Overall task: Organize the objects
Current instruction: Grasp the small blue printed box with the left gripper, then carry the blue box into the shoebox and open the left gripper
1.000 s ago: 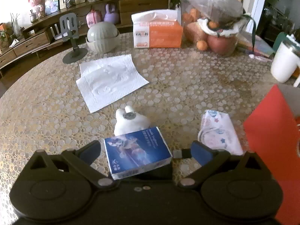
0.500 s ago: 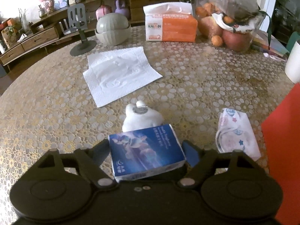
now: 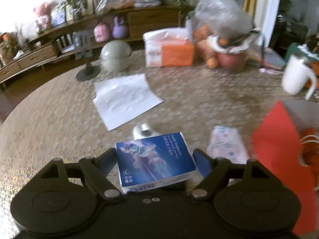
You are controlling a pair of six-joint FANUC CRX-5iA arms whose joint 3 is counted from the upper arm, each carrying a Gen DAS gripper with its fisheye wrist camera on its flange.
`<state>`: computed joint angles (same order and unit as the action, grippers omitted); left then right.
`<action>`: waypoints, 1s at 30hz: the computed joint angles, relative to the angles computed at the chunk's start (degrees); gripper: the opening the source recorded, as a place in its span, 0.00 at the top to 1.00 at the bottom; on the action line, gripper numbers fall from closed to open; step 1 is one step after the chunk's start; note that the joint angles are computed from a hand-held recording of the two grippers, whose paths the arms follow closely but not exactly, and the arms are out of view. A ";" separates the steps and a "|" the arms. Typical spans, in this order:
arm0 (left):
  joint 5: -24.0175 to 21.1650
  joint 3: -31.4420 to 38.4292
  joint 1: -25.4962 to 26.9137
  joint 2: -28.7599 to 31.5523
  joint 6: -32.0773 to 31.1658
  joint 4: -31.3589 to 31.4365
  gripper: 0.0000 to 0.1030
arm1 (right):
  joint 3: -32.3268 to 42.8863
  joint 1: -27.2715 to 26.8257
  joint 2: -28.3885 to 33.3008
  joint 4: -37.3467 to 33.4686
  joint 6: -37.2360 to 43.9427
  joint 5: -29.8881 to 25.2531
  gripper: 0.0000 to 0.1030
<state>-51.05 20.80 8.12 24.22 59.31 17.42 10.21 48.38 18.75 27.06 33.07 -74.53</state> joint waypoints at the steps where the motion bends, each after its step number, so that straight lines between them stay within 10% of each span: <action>1: 0.00 -0.57 -0.04 -0.60 -1.44 1.38 0.21 | 0.05 0.04 0.02 0.03 -0.06 -0.03 0.89; 16: 0.81 -10.64 -5.08 -9.11 -24.01 19.89 0.21 | 0.04 0.05 0.00 0.07 -0.04 -0.04 0.89; 30: -1.79 -11.63 -11.05 -10.01 -29.35 19.46 0.21 | -0.29 0.07 -0.16 0.24 -0.33 0.55 0.89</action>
